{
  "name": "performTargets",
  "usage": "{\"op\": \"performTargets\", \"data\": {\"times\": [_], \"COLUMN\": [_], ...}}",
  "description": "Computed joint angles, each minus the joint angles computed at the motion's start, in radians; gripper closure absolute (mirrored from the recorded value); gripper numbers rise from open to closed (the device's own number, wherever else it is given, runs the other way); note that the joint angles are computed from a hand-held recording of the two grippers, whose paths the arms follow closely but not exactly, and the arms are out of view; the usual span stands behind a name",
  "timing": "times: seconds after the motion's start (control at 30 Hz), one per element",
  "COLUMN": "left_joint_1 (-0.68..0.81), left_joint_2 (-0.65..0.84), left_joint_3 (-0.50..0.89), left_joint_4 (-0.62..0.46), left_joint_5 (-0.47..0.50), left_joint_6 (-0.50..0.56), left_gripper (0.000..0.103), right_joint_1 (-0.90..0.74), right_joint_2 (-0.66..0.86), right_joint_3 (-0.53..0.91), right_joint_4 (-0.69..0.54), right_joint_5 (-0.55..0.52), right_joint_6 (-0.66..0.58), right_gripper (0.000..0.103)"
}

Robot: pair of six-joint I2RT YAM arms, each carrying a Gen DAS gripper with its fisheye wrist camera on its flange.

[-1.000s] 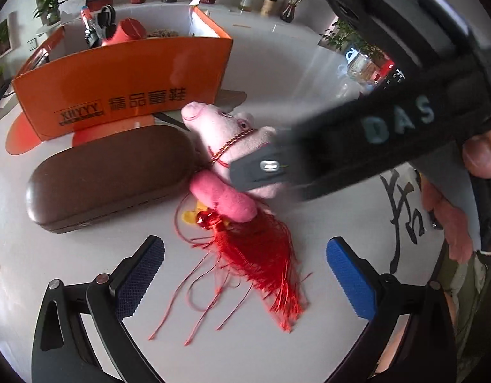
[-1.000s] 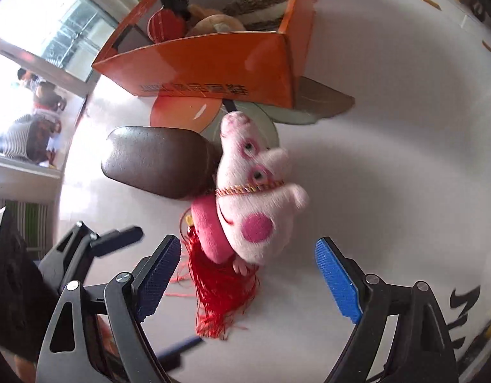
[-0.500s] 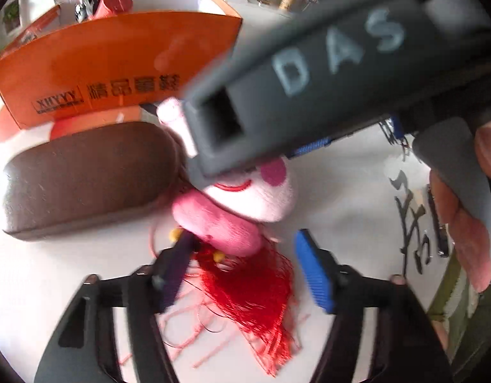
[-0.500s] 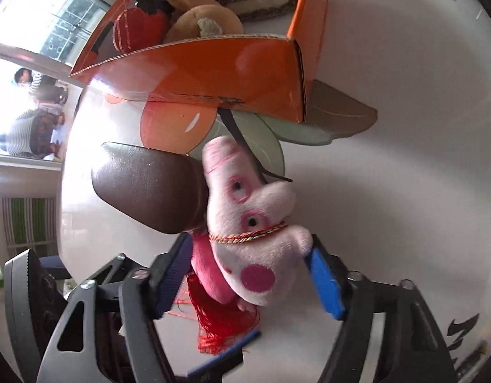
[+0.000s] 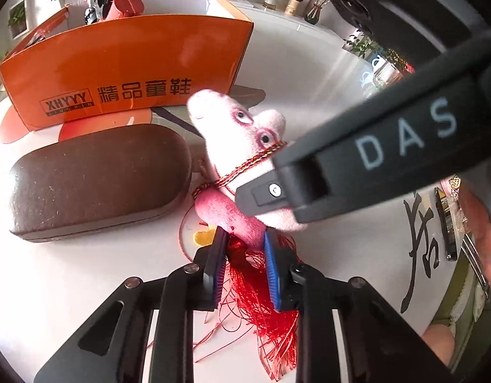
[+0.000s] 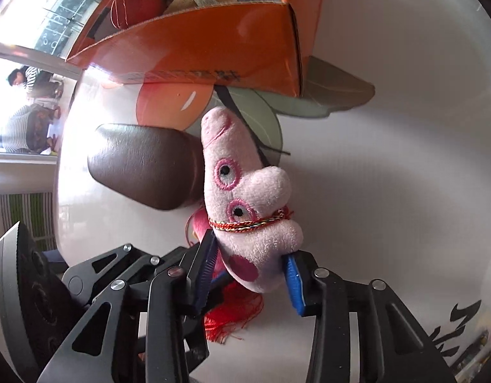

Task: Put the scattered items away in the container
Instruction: 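Lift the pig plush with the right gripper toward the orange box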

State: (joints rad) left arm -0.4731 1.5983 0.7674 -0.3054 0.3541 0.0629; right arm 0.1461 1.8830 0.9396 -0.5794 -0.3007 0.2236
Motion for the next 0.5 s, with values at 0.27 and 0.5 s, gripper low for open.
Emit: {"op": "performTargets", "data": {"times": [0.27,0.5], "left_joint_1": [0.041,0.044], "left_joint_2": [-0.010,-0.125], "left_joint_3": [-0.010,-0.083], "left_joint_4": [0.004,0.068], "left_joint_5": [0.026,-0.052], "left_joint_6": [0.007,0.009], "left_gripper": [0.078,0.019], "right_joint_1": [0.000,-0.002], "right_joint_2": [-0.036,-0.045], "right_joint_3": [-0.022,-0.008], "right_joint_4": [0.025,0.050], "right_joint_5": [0.058,0.126], "right_joint_6": [-0.040,-0.071], "right_gripper": [0.061,0.023]}}
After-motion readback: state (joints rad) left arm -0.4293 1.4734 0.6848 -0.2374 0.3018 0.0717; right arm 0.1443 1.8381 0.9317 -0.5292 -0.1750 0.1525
